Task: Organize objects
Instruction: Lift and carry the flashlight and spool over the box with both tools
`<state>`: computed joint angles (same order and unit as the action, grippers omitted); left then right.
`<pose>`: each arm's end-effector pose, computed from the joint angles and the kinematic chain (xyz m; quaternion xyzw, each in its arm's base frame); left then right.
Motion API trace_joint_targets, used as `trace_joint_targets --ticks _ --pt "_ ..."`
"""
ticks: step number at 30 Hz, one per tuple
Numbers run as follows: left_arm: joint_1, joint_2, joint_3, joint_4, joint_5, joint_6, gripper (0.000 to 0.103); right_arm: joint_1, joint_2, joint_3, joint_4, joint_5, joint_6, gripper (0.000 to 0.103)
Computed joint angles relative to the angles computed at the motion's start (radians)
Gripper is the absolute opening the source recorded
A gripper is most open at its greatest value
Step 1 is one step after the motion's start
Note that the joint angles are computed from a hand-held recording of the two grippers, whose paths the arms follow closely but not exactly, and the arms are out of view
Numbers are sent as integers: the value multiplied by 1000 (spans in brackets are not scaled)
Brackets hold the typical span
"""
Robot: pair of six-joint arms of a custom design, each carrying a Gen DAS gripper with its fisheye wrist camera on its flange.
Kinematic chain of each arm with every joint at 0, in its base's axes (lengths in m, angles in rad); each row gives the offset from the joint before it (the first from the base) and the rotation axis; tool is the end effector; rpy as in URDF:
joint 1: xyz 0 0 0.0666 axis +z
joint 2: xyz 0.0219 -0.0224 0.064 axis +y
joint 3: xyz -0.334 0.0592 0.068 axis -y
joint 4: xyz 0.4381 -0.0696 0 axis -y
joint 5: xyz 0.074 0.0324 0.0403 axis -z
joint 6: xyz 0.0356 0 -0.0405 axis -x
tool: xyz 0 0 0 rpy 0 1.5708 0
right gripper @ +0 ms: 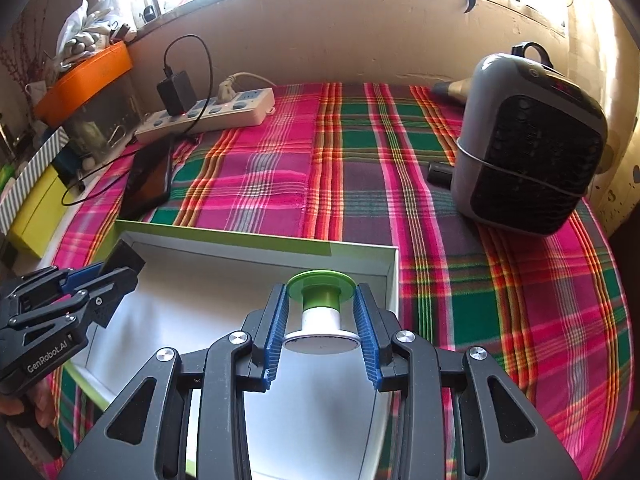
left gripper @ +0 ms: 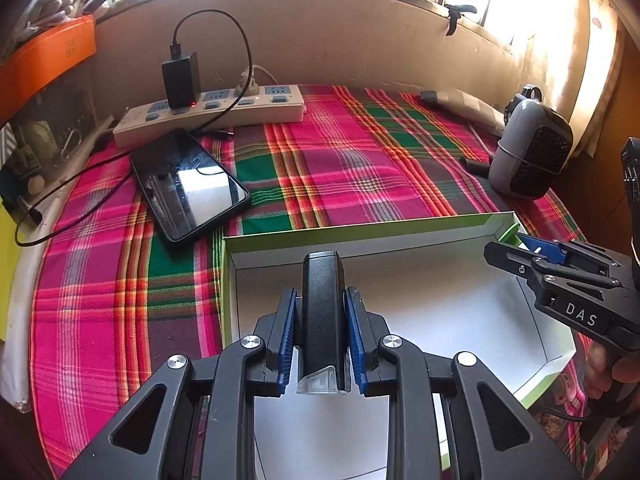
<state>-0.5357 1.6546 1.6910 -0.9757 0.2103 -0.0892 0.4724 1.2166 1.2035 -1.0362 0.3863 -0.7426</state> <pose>0.5287 -0.3230 0.3857 0.3216 0.8895 -0.1657 0.2791 0.4168 0.1975 0.3689 0.1768 0.9329 -0.0079 0.3136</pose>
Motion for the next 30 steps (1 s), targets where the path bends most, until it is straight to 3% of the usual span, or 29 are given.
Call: trace_joint_targets --ticks 30 --pt "-10 27 18 -12 -39 3 22 -6 35 8 21 -4 11 35"
